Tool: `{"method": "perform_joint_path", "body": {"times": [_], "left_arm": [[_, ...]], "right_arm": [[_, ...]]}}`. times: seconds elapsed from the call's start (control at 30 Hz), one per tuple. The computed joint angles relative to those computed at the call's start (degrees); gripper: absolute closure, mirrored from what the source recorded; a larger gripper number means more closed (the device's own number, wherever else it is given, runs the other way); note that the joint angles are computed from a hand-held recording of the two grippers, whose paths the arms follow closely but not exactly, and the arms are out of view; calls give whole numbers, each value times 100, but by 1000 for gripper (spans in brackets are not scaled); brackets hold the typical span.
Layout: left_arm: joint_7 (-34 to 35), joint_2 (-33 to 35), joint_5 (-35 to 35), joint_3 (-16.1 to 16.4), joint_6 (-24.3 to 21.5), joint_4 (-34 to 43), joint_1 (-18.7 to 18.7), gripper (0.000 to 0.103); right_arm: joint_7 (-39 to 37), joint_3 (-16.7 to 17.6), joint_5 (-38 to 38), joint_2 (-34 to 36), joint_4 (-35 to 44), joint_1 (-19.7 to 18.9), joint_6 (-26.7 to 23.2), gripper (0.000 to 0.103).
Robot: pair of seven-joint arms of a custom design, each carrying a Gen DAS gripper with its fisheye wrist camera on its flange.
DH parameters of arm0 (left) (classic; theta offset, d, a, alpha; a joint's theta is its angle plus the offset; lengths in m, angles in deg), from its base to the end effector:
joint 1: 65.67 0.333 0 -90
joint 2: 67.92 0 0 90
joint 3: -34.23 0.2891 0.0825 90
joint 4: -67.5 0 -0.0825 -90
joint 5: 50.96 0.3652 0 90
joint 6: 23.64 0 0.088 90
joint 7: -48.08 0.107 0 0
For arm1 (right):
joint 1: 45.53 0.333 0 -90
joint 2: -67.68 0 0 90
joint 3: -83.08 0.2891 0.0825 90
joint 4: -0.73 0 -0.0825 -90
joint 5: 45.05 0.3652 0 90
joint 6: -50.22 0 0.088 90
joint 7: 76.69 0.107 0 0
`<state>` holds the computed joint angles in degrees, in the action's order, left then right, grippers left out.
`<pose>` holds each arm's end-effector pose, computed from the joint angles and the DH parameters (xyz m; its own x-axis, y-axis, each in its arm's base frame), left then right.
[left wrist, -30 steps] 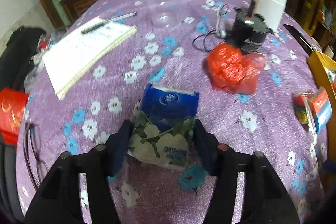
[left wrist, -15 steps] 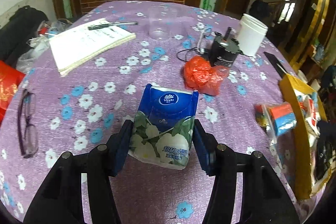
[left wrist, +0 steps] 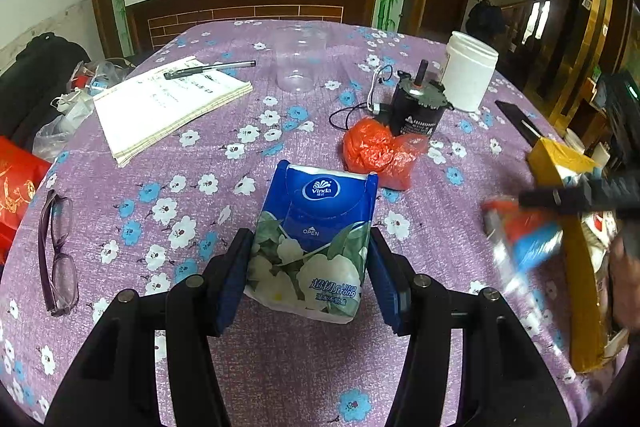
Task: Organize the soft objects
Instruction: 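Grasp the blue Vinda tissue pack with the left gripper while the right grasps the blue-red sponge bag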
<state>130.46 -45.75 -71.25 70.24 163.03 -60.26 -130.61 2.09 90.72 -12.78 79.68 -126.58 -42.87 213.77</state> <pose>0.5124 -0.2594 0.3064 -0.1505 -0.9860 0.0711 -0.7353 0.0636 -0.6748 0.5556 0.0706 0.3088 -0.0752 -0.9489 -0.3064 -0.9101 0.1909 -0.3678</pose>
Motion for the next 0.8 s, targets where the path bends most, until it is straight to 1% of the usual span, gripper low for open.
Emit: {"method": "perform_joint_path", "body": {"times": [0.03,0.07,0.1,0.13,0.17,0.23,0.27,0.3,0.37,0.4,0.43,0.53,0.57,0.63,0.67,0.73,0.8], "left_arm": [[0,-23,-2,-34,32,-19,36,48],[16,-47,-17,-78,54,-34,80,48],[39,-72,-39,-141,62,-41,143,48],[60,-86,-60,-195,65,-40,194,48],[80,-97,-76,-249,61,-37,246,48],[88,-97,-103,-279,49,-30,276,48],[86,-100,-107,-300,41,-27,300,48],[78,-102,-108,-322,31,-22,327,48],[46,-99,-96,-319,30,-21,333,48],[19,-88,-101,-254,36,-27,271,48],[7,-83,-106,-218,39,-29,238,48],[30,-115,-106,-326,64,-36,352,48],[39,-115,-115,-326,70,-39,351,48],[57,-115,-144,-309,84,-44,327,48],[78,-120,-156,-342,88,-43,359,48],[98,-121,-184,-332,64,-38,346,48],[96,-128,-177,-354,55,-32,372,48]], "right_arm": [[-363,192,442,-57,-62,-145,-93,34],[-873,398,1075,-204,-190,-266,-240,34],[-1408,520,1653,-370,-327,-308,-410,34],[-2135,650,2331,-610,-516,-329,-689,34],[-2548,662,2670,-756,-631,-274,-856,34],[-3491,631,3376,-1111,-897,-149,-1370,35],[-3834,589,3580,-1269,-1023,-62,-1500,36],[-3988,555,3670,-1376,-1124,66,-1371,36],[-3956,605,3607,-1524,-1327,330,-408,36],[-3785,696,3389,-1503,-1359,379,71,34],[-3638,586,3151,-1450,-1358,512,231,34],[-3838,350,3139,-1289,-1224,703,-165,34],[-3852,309,3059,-1252,-1221,798,-128,34],[-3833,282,2841,-1132,-1207,1044,62,34],[-3797,265,2721,-1049,-1186,1168,165,36],[-3609,225,2417,-996,-1277,1419,491,36],[-3379,202,1947,-857,-1279,1601,750,36]]}}
